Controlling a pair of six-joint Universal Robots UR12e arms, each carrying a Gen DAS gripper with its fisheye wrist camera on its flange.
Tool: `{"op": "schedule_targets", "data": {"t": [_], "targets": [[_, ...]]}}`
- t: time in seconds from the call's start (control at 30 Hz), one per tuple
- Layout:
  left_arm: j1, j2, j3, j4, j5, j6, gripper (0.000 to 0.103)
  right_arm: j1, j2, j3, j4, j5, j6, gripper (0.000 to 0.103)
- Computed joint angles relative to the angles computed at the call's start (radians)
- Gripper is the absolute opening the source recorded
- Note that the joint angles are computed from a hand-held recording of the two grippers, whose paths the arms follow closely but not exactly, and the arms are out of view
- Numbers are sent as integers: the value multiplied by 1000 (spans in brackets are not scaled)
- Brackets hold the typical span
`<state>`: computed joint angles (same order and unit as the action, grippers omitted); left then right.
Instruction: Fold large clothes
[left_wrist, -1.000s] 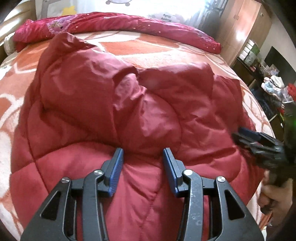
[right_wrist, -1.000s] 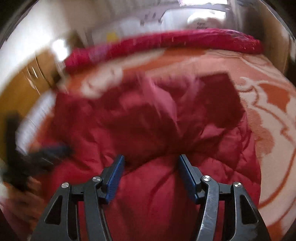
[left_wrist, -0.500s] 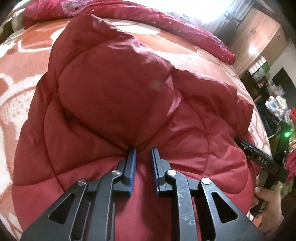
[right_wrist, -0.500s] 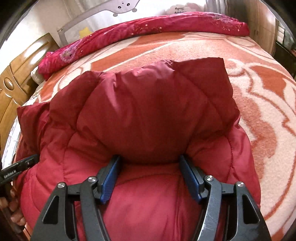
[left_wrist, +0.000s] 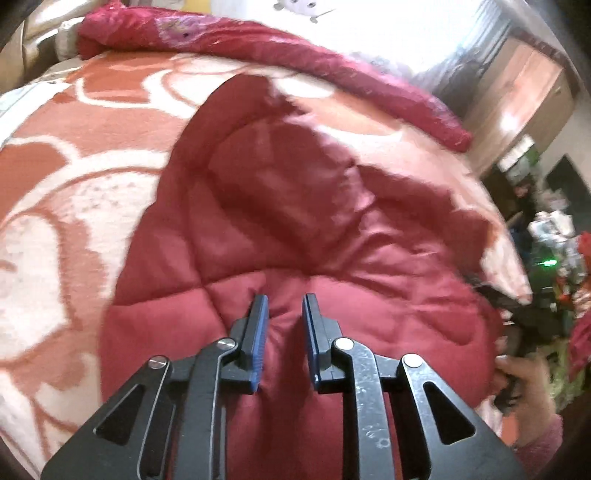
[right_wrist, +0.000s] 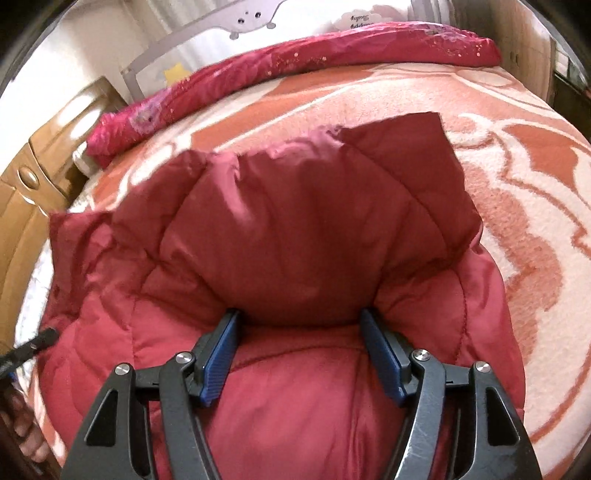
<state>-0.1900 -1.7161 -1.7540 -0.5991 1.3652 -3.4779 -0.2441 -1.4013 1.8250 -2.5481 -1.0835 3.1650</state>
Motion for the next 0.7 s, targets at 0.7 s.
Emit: {"op": "schedule_targets", "data": {"t": [0.7], "targets": [[44,91,-91,72,-92,12,56,-183,-198,186,26,206,48,83]]}}
